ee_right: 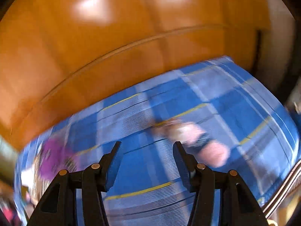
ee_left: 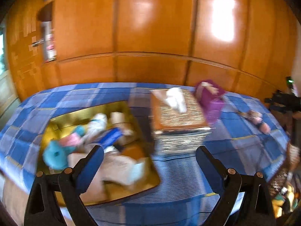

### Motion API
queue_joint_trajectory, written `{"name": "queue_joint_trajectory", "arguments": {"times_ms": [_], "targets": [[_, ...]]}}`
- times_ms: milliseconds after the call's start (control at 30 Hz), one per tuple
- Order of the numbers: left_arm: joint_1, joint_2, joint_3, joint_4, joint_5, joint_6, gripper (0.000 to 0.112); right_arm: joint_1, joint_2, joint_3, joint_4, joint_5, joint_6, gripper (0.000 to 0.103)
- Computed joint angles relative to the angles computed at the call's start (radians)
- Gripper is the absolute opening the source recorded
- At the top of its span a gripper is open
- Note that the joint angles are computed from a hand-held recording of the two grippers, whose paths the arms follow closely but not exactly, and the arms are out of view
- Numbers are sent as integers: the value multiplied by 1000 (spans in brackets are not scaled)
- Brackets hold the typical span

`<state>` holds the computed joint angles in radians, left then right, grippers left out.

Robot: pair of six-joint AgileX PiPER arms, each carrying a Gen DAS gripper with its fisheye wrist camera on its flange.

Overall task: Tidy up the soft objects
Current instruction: 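Withdraw both tools from the tray toward the scrunchie and pink dishcloth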

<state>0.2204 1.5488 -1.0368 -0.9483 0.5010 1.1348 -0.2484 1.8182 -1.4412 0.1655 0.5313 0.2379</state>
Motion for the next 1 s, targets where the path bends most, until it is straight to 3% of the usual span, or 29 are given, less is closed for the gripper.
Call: {"name": "queue_joint_trajectory", "arguments": {"times_ms": [67,300,367,433,500,600,700,800,867,933,1000], "targets": [[-46,0,-16,17,15,-1,99,-70,36,-39,48,28,-35,55],[-196,32,-85,120,47,-71,99,-106,321,-393,-120,407,-100,55],[-239,49,-108,162,46,-104,99,-94,367,-439,-168,452,-104,55],[-272,65,-127,196,49,-134,99,-119,359,-409,-143,397,-66,55],[-301,78,-144,228,52,-167,99,-171,346,-392,22,340,-106,55],[-334,99,-160,256,52,-194,99,-173,380,-440,108,331,-139,55],[-362,120,-178,293,59,-235,99,-148,452,-550,185,402,-194,55],[-386,138,-197,329,64,-267,99,-149,483,-580,451,504,-428,55],[-397,151,-216,345,78,-283,99,-150,460,-535,548,520,-533,55],[-417,169,-240,364,82,-297,99,-151,415,-477,559,498,-574,55],[-434,184,-265,394,88,-323,99,-143,361,-426,449,438,-528,55]]}}
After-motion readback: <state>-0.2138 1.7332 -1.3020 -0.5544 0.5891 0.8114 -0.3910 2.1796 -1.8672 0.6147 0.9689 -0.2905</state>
